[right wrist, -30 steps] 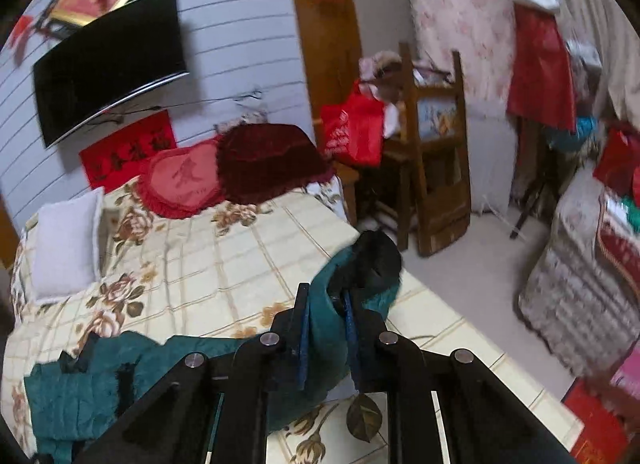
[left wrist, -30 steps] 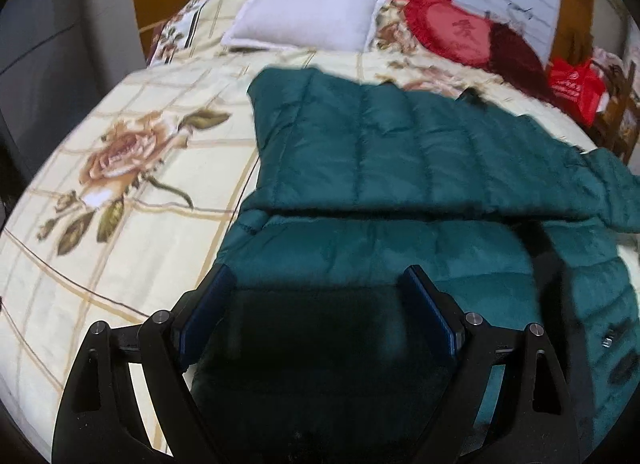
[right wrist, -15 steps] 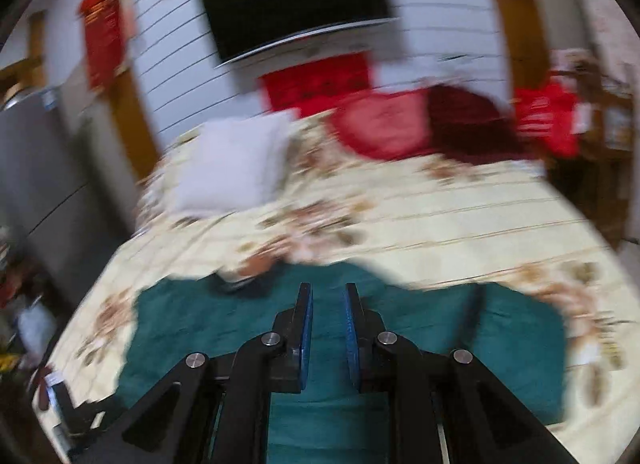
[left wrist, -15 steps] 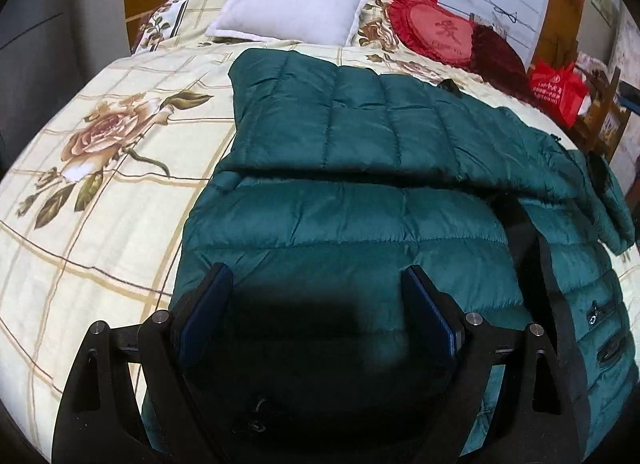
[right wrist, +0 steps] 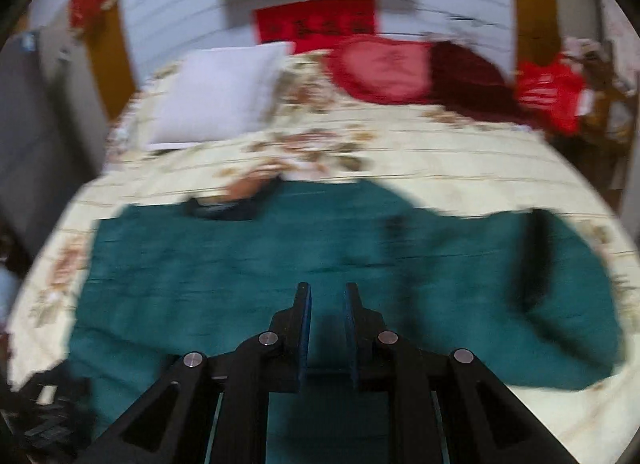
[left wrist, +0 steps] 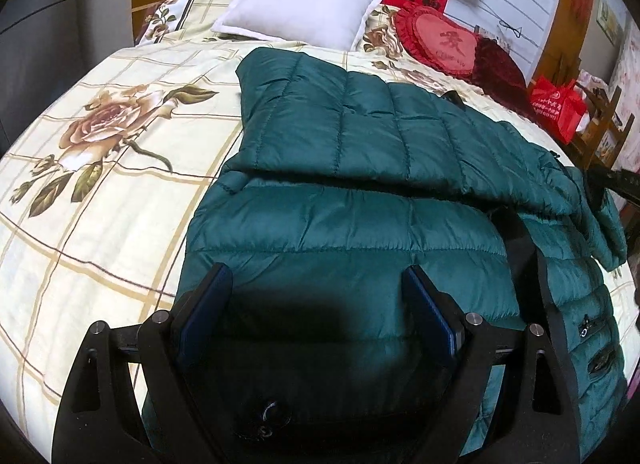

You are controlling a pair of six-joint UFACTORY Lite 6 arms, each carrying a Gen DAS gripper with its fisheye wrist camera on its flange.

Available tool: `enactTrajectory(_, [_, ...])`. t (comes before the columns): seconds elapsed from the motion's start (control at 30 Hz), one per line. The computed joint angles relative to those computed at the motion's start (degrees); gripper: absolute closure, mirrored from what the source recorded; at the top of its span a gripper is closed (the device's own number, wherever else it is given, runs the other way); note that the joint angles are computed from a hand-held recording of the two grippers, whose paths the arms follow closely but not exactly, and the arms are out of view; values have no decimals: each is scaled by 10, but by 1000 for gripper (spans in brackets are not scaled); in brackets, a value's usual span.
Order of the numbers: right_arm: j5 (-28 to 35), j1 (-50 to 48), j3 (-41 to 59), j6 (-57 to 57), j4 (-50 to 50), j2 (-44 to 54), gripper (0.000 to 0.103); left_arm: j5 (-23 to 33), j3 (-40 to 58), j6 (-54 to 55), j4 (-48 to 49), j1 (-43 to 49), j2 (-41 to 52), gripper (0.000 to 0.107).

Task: Fold large clothes
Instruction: 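Fold the lifted side over the jacket body with the right tool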

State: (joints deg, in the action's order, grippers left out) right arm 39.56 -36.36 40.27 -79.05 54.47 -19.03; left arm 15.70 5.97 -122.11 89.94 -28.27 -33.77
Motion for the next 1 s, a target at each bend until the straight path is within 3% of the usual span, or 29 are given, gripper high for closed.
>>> enactTrajectory(0.07, [17,-77,67,-53,9,72,79,-1,-1,-11,11,3,1,20])
enactTrajectory(0.1, [15,-98,98,-54,0,101,56,1,0,-21,19,1,4,20])
enactTrajectory(0.17, [7,-137,140,-95,12,146,35,0,0,-28,27,4,5,20])
enactTrajectory(0.23, [17,-176,170,-178,59,185,29,-2,0,-30,29,6,3,20])
enactTrajectory(0.3, [10,-177,203,-192,45,222,23,-5,-1,-34,35,10,2,20])
enactTrajectory(0.33, [1,-171,211,-198,30,240,23,-5,-1,-36,36,10,1,20])
enactTrajectory(0.43, [-103,-125,210,-214,-1,283,23,-9,-1,-46,48,16,2,20])
enactTrajectory(0.5, [-152,-106,237,-153,-65,338,23,-8,-2,-47,48,16,1,20])
enactTrajectory(0.53, [-152,-107,252,-129,-79,360,29,-9,-3,-48,49,16,0,20])
enactTrajectory(0.57, [-128,-122,262,-129,-70,365,41,-9,-3,-48,49,17,1,20])
enactTrajectory(0.6, [-107,-136,268,-144,-39,367,70,-9,-3,-48,49,17,1,20])
enactTrajectory(0.67, [-47,-165,291,-141,-8,367,81,-10,-3,-48,50,18,0,20])
enactTrajectory(0.77, [25,-201,278,-193,52,320,84,-10,-3,-50,53,19,1,20])
enactTrajectory(1.0, [275,-229,191,-195,95,165,84,-11,-3,-49,53,20,0,20])
